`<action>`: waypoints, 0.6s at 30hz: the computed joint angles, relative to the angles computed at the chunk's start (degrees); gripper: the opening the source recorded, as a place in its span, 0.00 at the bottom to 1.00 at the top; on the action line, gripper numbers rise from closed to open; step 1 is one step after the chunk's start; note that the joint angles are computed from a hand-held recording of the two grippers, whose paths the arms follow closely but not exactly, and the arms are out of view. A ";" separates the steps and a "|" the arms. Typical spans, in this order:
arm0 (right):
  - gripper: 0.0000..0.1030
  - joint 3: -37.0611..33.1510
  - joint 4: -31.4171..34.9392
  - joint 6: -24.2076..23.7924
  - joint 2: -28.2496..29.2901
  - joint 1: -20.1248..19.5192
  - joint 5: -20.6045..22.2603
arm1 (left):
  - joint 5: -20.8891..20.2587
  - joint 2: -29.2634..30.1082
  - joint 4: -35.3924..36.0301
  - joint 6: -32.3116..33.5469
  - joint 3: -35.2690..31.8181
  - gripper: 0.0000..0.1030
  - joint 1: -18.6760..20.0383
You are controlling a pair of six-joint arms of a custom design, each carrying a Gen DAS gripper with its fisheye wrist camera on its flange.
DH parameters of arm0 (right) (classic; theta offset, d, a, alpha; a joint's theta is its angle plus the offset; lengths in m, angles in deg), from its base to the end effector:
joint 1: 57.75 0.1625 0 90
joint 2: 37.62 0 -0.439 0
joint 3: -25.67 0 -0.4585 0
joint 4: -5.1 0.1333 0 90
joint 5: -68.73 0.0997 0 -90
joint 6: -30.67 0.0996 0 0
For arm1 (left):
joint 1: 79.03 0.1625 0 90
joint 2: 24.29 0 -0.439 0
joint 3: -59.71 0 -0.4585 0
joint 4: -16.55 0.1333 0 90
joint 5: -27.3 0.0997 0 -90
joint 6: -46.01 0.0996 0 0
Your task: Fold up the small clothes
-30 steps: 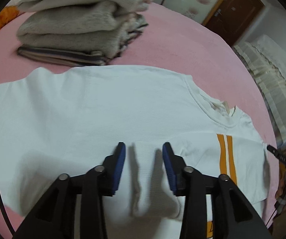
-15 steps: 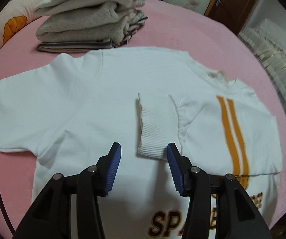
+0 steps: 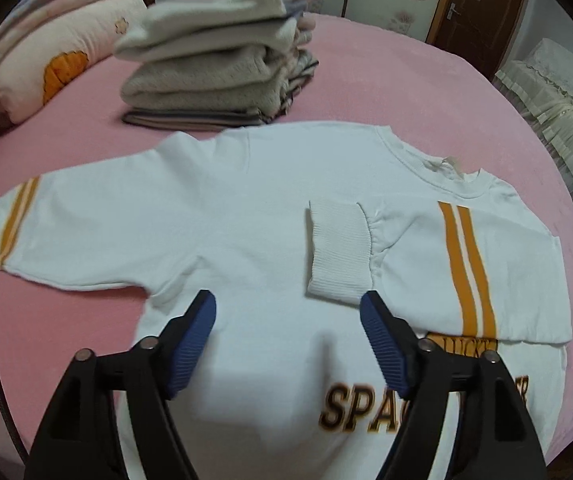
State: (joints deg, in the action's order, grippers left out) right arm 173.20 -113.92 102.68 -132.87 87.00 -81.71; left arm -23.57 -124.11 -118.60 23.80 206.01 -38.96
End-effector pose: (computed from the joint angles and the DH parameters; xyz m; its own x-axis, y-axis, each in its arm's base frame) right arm 0.2822 -0.1423 0.1525 -0.7149 0.3187 0.6224 -0.2277 0.7355 -0.6381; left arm -0.1329 -0.3682 0.1830 -0.7411 0.3150 -0.5929 0.5238 0.8238 -0.2170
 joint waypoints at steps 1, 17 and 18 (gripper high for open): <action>0.18 -0.54 -0.63 0.03 1.05 0.66 -0.14 | -0.32 -1.96 1.24 0.02 0.20 0.74 -0.65; 0.18 -11.13 -17.84 -9.08 20.35 5.49 2.48 | 1.10 -31.15 28.39 -0.99 -4.07 0.99 -8.76; 0.18 -12.14 -18.99 -10.52 21.78 5.33 2.74 | 1.60 -31.25 29.48 -0.63 -5.10 0.99 -7.98</action>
